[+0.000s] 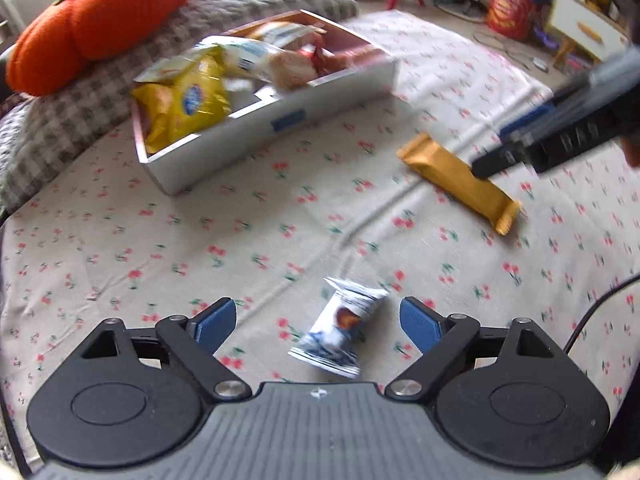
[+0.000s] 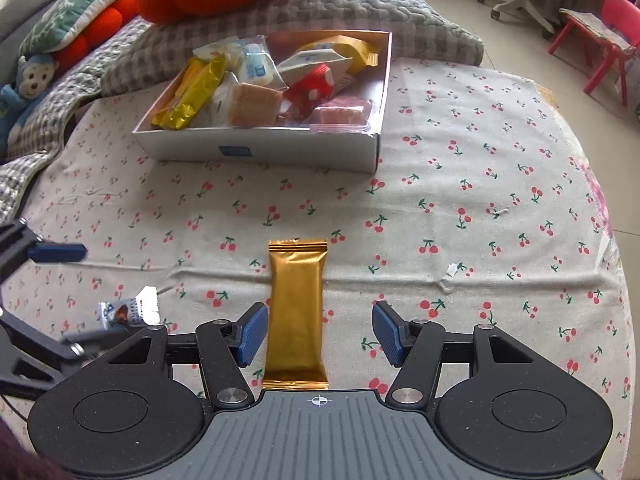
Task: Organize snacks
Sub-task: 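Grasp a small blue-white candy with the left tool while the right tool grips the gold bar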
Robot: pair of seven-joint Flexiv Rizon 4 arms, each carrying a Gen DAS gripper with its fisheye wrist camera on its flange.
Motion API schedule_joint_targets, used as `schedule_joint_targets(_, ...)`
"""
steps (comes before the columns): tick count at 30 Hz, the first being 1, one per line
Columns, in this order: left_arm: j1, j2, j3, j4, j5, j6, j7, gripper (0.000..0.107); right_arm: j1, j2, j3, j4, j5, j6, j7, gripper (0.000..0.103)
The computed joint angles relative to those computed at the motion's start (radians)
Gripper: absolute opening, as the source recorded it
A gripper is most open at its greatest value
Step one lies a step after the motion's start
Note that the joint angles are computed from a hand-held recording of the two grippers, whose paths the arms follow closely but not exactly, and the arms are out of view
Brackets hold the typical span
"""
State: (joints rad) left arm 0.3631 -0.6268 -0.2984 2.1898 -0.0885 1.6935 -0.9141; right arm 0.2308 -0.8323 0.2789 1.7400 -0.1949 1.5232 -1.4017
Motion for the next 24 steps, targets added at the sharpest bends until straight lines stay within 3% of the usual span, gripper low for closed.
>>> schedule_joint_targets(6,-0.044,-0.009,0.042,-0.015,-0.002,0.0,-0.005,0.087,0.008,-0.011,0.003,-0.018,-0.005,-0.022,-0.003,0.058)
schedule_joint_targets(11,-0.133,-0.021,0.139,-0.049,-0.03,-0.04,-0.027,0.078,0.034,-0.021,-0.009,-0.028,-0.019,-0.053,-0.023,0.058)
schedule_joint_targets(18,-0.068,-0.034,0.075,-0.047,-0.035,-0.023,-0.016,0.074,0.069,-0.031,-0.038,-0.039,-0.021,-0.076,-0.025,0.058)
schedule_joint_targets(22,0.001,-0.038,0.001,-0.036,-0.028,-0.031,0.005,0.056,0.082,-0.035,-0.05,-0.036,-0.028,-0.065,-0.034,0.056)
schedule_joint_targets(24,0.03,-0.041,-0.033,-0.032,-0.027,-0.038,0.017,0.045,0.086,-0.035,-0.052,-0.033,-0.032,-0.054,-0.039,0.046)
